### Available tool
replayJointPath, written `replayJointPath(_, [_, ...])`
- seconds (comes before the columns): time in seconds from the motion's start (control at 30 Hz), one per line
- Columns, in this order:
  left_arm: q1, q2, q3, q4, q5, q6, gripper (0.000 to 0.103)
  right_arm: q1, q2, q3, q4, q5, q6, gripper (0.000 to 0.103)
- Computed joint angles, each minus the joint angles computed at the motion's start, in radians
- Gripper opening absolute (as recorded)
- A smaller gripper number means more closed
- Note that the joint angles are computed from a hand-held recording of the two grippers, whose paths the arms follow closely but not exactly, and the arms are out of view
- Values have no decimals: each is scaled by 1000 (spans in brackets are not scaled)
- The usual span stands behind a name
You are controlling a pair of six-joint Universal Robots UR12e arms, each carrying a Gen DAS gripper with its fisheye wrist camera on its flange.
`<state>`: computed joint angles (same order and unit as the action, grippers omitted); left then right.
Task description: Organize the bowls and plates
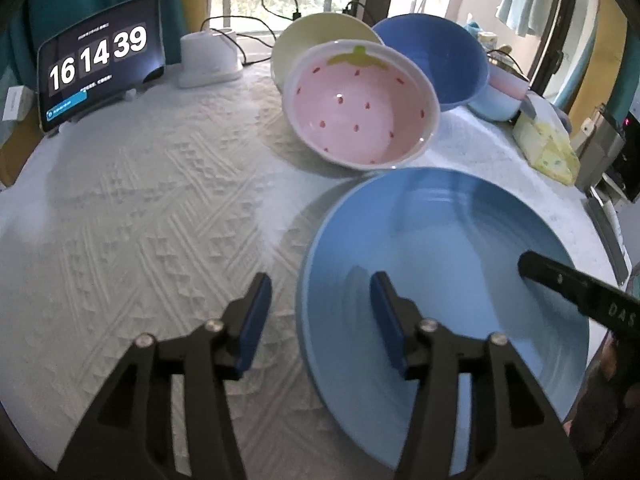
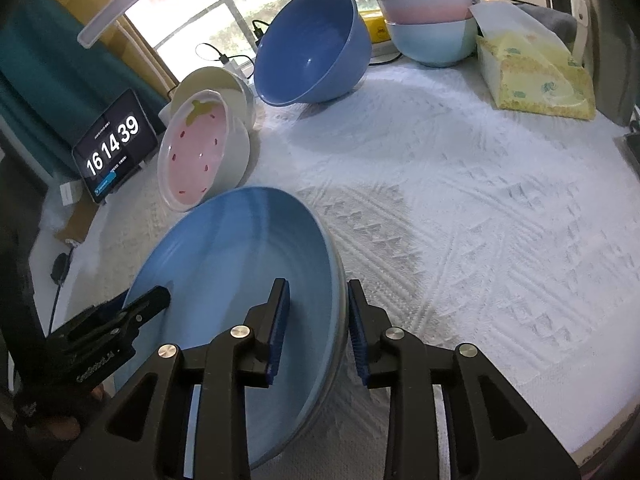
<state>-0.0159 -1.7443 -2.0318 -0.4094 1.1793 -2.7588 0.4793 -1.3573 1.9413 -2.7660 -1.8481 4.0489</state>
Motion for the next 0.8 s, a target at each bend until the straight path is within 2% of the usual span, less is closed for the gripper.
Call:
replayJointPath(0.17, [8,-3,3,-9,-24,-2,55,3,4,-2,-7,-4,7,37])
replayJointPath(0.27, [11,5,-7,-10,-53,19,40,6,6,-4,-5,-13,8,36])
replayJointPath(0.33, [7,9,-16,9,-42,18,40,8,7,-7,1,-19,14,36])
replayJointPath(0.8, [33,31,-25,-45,-69,45,37,21,11,-32,51,-36,14,36])
